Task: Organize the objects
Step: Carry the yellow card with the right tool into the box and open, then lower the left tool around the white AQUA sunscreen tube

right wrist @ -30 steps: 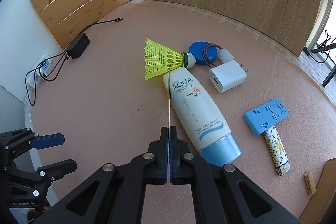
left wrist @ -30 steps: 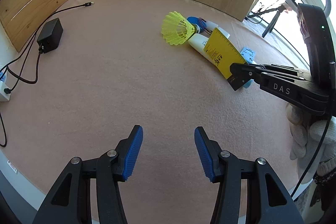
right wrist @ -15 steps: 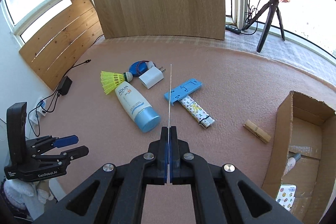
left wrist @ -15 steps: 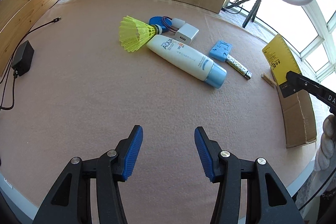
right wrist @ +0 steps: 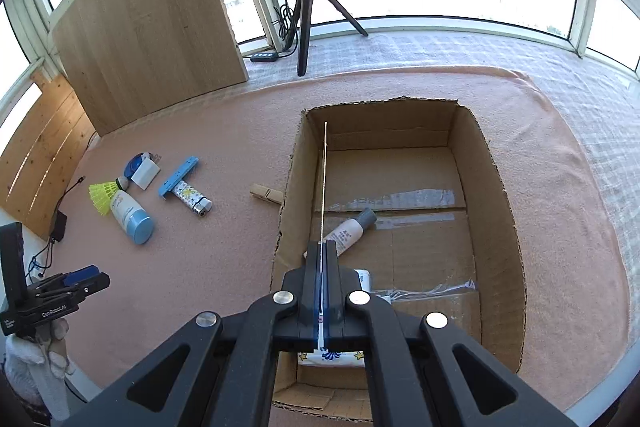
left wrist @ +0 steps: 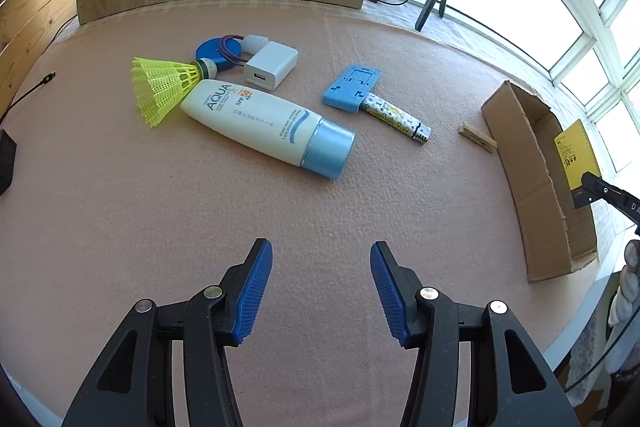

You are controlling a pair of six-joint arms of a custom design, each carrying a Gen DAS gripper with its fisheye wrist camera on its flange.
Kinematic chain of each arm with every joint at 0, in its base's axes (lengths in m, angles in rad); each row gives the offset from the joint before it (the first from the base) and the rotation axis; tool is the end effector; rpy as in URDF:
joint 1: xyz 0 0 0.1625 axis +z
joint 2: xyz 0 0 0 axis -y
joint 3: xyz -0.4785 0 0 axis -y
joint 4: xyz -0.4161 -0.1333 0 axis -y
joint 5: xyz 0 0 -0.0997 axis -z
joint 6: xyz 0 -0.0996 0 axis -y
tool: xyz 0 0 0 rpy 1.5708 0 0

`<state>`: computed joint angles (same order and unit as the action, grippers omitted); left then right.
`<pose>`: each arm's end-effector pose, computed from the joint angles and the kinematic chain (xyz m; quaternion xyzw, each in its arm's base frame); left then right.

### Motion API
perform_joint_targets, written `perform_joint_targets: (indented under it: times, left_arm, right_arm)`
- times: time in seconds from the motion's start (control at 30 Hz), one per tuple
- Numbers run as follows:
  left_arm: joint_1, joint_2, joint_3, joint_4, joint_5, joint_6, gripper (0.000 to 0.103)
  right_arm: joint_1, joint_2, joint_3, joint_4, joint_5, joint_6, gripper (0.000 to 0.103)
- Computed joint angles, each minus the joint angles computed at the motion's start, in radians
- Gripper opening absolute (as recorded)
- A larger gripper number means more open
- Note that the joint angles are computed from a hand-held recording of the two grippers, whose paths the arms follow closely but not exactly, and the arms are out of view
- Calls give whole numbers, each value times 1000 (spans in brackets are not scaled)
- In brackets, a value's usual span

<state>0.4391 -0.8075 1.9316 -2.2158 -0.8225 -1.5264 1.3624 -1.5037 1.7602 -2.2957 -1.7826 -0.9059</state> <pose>-0.4263 -0.4223 0.0222 -0.0923 0.9037 -0.2918 0.2994 -0.0075 -0.5785 0.4925 0.3075 -0.9174 0.1415 0.2093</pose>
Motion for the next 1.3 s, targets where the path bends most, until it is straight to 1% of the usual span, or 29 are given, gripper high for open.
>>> perform_joint_targets:
  times: [0.23,0.47,0.6,0.67,0.7,0.73,0.8,1.03,1.2,1.3]
  left_arm:
    - [19,30,-37,-14,5,54,55]
    - [31,39,-53,-5,13,63,55]
    - [37,40,-59,3,19,66,55]
    - [40,40,-62,6,22,69,55]
    - [41,40,-62,7,23,71,55]
    - [42,40,-63,11,25,72,55]
    - [44,39,-67,21,30,75,55]
    - [60,23,-76,71,64,70,55]
    - [85,-1,-84,125,95,70,55]
    - [107,-17,-87,133,108,83,55]
  right_arm:
    - [-39,12,-37,-21,-13,8,1]
    - [-57,21,-57,-23,-20,10,1]
    - [-62,23,-67,-7,-11,8,1]
    - [-62,20,-66,-10,-2,1,5]
    - [-60,18,-62,-21,-5,-4,15]
    - [-59,15,-57,-31,-2,-10,29]
    - [-58,10,-50,-51,11,-17,39]
    - [-50,8,-50,-35,18,-12,39]
    - [-45,0,-35,-23,19,-5,39]
    - [-42,-8,-24,-15,23,-4,39]
